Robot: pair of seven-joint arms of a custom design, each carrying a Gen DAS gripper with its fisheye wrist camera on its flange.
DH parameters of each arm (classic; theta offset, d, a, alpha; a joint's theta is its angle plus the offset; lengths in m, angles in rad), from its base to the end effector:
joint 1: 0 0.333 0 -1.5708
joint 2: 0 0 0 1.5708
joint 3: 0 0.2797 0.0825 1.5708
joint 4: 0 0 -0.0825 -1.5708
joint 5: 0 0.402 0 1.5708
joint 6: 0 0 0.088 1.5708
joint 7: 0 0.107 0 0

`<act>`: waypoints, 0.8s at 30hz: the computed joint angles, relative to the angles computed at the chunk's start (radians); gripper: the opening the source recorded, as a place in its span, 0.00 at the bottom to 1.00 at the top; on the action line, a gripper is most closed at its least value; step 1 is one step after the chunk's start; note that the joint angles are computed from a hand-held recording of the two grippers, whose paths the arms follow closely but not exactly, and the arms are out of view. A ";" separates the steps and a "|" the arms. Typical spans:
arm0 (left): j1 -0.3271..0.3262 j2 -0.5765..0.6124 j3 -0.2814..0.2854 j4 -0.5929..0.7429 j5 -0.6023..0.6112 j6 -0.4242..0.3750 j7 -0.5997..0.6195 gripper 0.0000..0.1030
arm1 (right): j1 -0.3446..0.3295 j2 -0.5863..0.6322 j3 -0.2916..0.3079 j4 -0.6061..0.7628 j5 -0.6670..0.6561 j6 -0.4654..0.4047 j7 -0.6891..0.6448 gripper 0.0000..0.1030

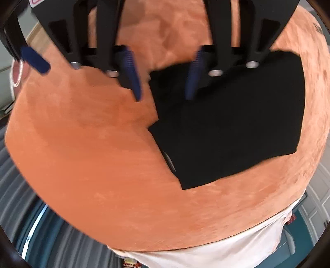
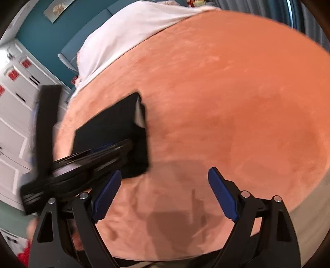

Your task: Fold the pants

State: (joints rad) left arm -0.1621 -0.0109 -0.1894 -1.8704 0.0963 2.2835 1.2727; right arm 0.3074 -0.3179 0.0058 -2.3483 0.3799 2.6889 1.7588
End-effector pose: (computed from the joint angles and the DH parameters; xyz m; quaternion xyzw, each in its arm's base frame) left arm 0.5758 -0.2092 0.5169 -0.6549 0.7247 -0.1689 0.1321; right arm 0.5001 0.1495 0.4873 -0.6085 0.7151 -0.0482 0.3407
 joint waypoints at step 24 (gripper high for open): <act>0.264 -0.314 0.086 -0.258 0.197 -0.030 -0.135 0.75 | 0.010 0.340 0.097 0.396 0.053 -0.076 -0.119 0.16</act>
